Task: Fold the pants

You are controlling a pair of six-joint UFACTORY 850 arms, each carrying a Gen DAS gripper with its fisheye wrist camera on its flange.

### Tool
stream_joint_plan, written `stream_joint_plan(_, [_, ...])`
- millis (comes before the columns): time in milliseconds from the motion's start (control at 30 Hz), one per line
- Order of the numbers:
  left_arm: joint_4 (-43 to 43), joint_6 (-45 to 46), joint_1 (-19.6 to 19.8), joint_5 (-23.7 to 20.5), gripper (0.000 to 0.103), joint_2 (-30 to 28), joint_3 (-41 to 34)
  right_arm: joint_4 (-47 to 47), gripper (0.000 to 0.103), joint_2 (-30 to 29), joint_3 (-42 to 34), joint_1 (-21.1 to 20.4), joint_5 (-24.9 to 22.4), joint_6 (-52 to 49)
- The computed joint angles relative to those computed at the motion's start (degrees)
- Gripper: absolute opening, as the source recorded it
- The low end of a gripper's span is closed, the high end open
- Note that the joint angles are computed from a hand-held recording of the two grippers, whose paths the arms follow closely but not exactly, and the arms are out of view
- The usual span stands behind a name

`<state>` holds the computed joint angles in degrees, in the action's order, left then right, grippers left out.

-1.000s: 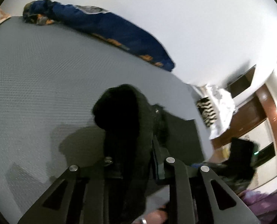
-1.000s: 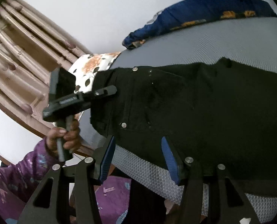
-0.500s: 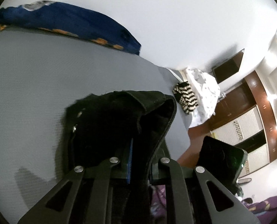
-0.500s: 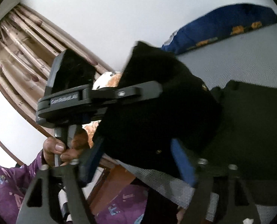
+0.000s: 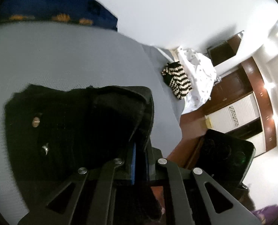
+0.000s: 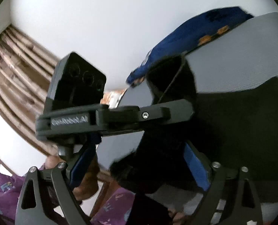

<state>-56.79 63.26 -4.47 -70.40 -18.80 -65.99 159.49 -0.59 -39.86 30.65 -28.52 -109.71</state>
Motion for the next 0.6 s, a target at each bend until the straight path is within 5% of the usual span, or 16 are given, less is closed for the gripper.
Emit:
stream_joint_plan(167, [-2.3,1.5,-4.2,2.3,0.008,-2.0,0.1,-3.3,0.074,2.0,3.5,-3.9,0.7,3.0])
stream_joint_plan(300, [-1.5,3.0,-6.7,2.1,0.015,-4.6,-1.0,-9.8,0.076,2.5,6.2,-7.4,-1.6,11.8])
stream_joint_plan(500, [-1.3,1.7,-6.1,-2.3,0.041,-8.8,-3.9,-11.4,0.077,0.0,9.8,-10.1,-7.7,17.9])
stream_joint_plan(600, [-5.8,4.2,-3.6,-3.6,0.066,-7.4,-2.8,-11.2,0.078,-0.6,9.7,-10.1,-8.6,18.0])
